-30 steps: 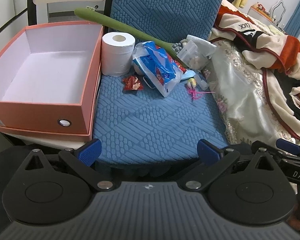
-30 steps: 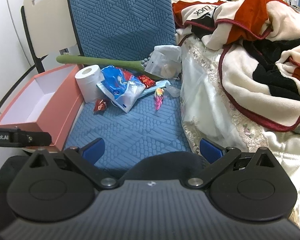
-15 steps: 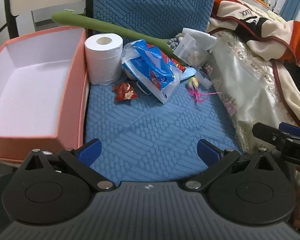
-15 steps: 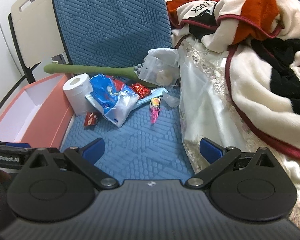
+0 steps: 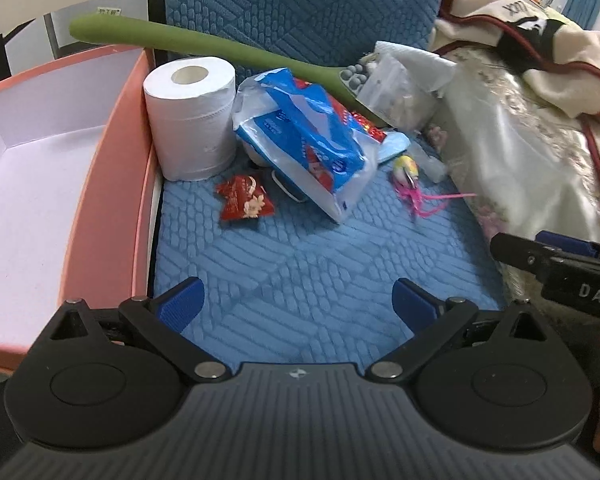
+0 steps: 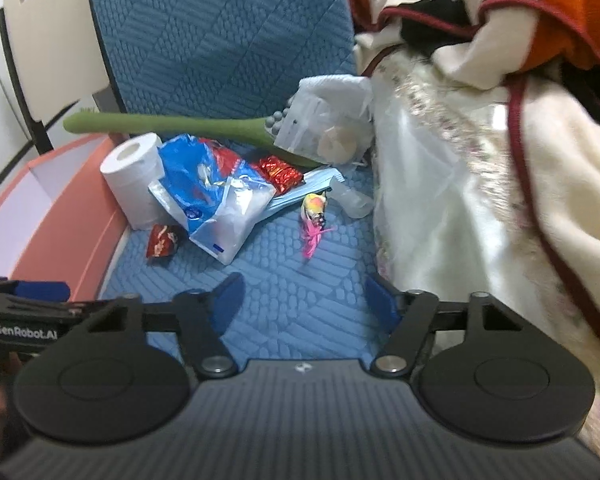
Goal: Organize soft objects
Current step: 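Close left gripper on red candy packet while right gripper closes on yellow pink-feathered bird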
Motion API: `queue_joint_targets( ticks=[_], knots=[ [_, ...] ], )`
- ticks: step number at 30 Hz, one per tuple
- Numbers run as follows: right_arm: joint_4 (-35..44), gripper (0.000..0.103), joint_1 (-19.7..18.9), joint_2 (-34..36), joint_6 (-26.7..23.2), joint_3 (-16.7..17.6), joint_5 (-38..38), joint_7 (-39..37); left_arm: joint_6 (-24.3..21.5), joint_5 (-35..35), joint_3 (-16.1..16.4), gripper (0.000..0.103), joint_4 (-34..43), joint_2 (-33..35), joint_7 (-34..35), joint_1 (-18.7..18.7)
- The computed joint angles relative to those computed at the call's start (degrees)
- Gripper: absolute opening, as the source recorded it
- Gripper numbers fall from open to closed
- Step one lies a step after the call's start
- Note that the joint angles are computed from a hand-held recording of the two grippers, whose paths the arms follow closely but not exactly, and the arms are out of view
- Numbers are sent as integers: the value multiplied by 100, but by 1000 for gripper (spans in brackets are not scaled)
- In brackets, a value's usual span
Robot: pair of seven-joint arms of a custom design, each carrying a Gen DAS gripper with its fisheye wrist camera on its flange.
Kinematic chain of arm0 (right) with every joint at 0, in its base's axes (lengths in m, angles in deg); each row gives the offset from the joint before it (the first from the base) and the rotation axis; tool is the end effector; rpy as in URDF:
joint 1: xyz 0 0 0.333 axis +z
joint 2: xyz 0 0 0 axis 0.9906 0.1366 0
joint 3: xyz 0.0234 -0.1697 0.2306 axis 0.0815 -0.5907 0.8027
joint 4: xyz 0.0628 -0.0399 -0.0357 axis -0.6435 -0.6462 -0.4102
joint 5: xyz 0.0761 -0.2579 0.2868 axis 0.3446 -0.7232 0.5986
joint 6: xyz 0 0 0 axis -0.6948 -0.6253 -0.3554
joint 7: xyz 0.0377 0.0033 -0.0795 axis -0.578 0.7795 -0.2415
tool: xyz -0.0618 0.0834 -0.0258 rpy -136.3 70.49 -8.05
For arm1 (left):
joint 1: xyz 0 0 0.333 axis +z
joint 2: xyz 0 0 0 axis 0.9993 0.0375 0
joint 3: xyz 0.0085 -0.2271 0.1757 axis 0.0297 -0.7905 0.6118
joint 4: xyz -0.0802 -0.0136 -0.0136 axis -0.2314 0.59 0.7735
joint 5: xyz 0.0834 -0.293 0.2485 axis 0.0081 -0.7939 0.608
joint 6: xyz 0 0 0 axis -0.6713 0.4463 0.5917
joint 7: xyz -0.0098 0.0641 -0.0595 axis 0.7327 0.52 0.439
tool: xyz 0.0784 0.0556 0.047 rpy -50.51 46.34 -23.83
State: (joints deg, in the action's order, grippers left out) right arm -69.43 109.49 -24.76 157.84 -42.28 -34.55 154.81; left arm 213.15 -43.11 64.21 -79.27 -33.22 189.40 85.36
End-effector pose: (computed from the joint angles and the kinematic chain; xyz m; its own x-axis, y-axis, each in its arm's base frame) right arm 0.5898 0.3061 0.5563 -0.3510 -0.9211 -0.1683 -0.6202 0.3634 -0.6952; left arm 0.6718 -0.1740 0.5564 -0.5223 -0.8456 0.1107 -0.7249 0.3719 -0.5798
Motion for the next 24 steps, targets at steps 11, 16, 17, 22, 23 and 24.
queue_joint_targets(
  ticks=[11, 16, 17, 22, 23, 24],
  knots=[
    [1364, 50, 27, 1173, -114, -374, 447, -867, 273, 710, -7, 86, 1218, 1221, -232, -273],
    [1808, 50, 9, 1581, -172, -534, 821, -1205, -13, 989, 31, 81, 2275, 2000, -492, -412],
    [1923, 50, 4, 1677, -193, -561, 888, -1291, -74, 1030, 39, 80, 2482, 2150, -541, -439],
    [2499, 42, -63, 2163, -278, -681, 1241, -1767, -306, 1186, 81, 74, 3390, 2810, -725, -570],
    [2637, 42, -81, 2276, -300, -703, 1314, -1860, -388, 1218, 94, 73, 3641, 2979, -757, -610],
    [2775, 41, -93, 2388, -321, -729, 1378, -1944, -425, 1236, 102, 71, 3828, 3109, -783, -640]
  ],
)
